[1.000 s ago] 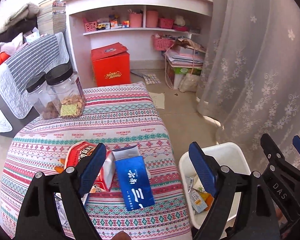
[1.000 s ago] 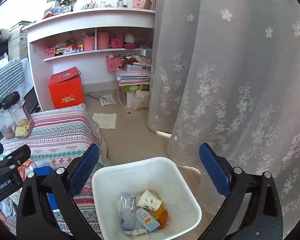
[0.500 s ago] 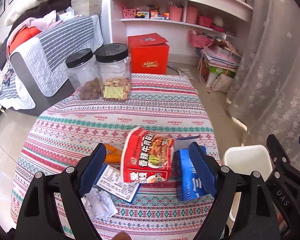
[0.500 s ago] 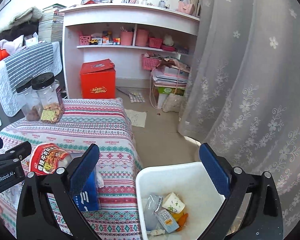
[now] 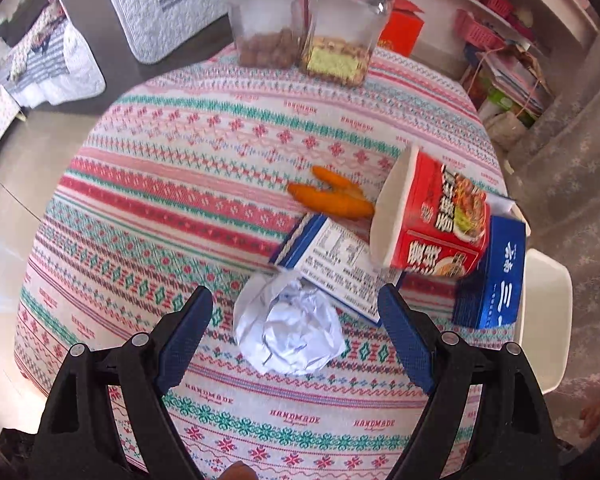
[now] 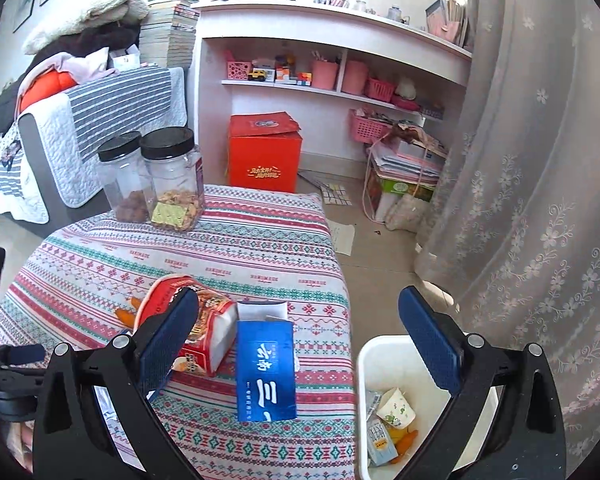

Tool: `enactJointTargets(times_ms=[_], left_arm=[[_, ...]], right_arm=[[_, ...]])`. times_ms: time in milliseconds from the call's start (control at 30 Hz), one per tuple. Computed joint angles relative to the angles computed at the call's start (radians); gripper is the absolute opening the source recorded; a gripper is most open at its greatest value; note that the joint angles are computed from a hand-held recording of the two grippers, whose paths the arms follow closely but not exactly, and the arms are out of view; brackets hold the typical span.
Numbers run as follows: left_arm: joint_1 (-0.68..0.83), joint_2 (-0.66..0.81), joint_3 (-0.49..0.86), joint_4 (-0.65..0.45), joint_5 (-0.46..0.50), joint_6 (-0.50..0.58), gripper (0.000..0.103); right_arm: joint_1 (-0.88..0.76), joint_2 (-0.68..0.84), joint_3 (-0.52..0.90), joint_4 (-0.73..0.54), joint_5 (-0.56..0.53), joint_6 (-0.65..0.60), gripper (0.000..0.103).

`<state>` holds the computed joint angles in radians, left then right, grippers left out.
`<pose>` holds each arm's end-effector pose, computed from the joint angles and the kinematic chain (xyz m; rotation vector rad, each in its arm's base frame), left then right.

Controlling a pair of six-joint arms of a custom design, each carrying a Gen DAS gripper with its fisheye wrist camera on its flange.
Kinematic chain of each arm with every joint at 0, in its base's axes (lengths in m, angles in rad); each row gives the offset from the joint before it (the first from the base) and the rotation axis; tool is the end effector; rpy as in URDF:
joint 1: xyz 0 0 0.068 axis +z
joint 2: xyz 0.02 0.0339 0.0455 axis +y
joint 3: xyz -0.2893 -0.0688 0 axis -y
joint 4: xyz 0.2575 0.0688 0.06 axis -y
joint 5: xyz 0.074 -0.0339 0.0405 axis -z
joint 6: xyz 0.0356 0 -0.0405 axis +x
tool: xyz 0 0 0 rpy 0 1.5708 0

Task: Collect trash
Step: 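Move both open grippers back over the table, then grasp the large crumpled white paper with the left gripper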

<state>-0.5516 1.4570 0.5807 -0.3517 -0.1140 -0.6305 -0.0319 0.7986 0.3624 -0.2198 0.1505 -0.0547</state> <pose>0.2021 -0.1196 0.1385 -0.1376 2.7878 -0.1370 0.1632 -0.0105 0.1997 0.0572 2.2259 -0.2150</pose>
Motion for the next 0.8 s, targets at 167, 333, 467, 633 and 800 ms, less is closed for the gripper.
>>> enactJointTargets(times_ms=[167, 333, 467, 633, 800], left_arm=[[0.108, 0.034, -0.097, 0.103, 0.134, 0.013, 0.082], [0.208, 0.06, -0.151, 0.229, 0.326, 0.025, 0.082], [0.154, 0.148, -0.107, 0.214, 0.305, 0.003, 0.079], [0.15, 0.135, -0.097, 0.178, 0.267, 0.035, 0.06], [0.226, 0.02, -0.138, 0.138, 0.272, 0.089, 0.059]], right_arm=[[0.111, 0.069, 0.007, 0.009, 0.059, 0.048, 0.096], [0.164, 0.175, 0.007, 0.062, 0.105, 0.058, 0.096], [0.142, 0.279, 0.024, 0.084, 0.046, 0.004, 0.096], [0.152, 0.387, 0.06, 0.069, -0.031, -0.077, 0.096], [0.208, 0.469, 0.097, 0.069, -0.033, -0.107, 0.096]])
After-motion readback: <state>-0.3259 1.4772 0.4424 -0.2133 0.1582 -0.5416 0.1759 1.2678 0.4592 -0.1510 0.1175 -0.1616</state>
